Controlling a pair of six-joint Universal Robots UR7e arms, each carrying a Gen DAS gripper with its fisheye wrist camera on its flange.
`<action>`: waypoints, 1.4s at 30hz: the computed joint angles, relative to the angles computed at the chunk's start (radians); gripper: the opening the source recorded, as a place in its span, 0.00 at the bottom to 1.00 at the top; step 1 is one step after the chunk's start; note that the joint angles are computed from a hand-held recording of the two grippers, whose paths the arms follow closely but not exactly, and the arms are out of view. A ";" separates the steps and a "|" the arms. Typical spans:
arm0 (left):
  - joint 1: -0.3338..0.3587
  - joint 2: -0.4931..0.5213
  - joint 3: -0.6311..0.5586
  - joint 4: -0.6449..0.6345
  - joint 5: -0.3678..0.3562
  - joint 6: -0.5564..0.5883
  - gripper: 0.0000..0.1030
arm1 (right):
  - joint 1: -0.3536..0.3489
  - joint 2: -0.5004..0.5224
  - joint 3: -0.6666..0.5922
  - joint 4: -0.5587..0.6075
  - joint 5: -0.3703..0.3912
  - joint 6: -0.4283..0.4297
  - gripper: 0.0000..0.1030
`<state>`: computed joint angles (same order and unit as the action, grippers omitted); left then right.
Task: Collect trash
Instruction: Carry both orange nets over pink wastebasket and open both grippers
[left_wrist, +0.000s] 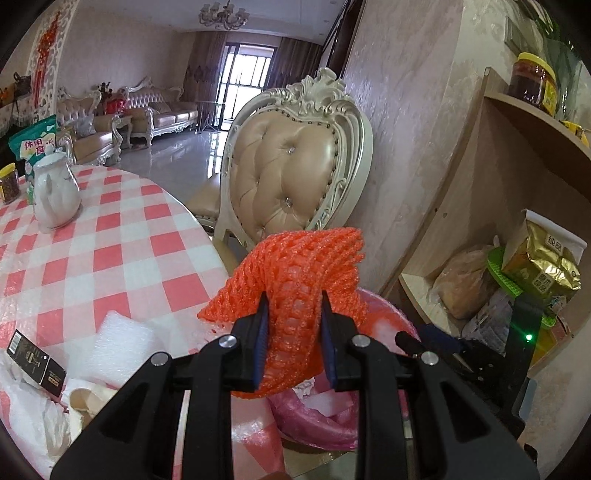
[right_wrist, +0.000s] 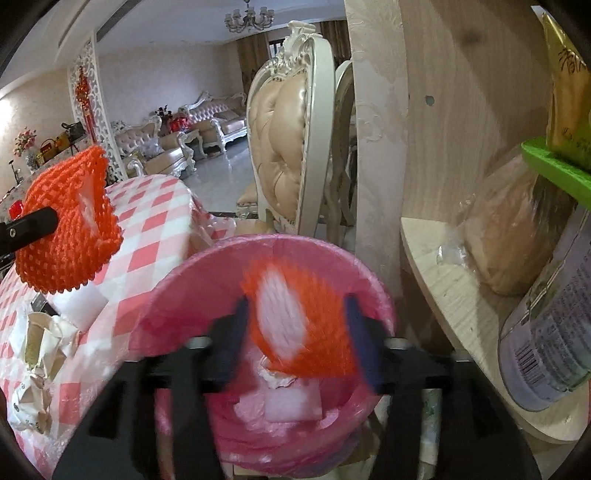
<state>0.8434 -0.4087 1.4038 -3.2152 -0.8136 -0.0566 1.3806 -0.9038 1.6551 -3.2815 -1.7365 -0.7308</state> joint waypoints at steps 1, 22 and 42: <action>0.001 0.003 -0.004 0.004 -0.001 -0.001 0.24 | 0.001 0.001 0.001 -0.007 -0.001 -0.005 0.61; 0.010 0.045 -0.078 0.054 -0.035 0.004 0.25 | -0.006 -0.079 0.072 -0.058 0.041 0.004 0.72; 0.010 0.109 -0.224 0.189 -0.144 0.024 0.61 | -0.022 -0.142 0.145 -0.084 0.043 -0.004 0.75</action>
<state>0.8536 -0.3002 1.1794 -3.0266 -0.9573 -0.0325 1.3590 -1.0456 1.7999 -3.3653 -1.6931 -0.7351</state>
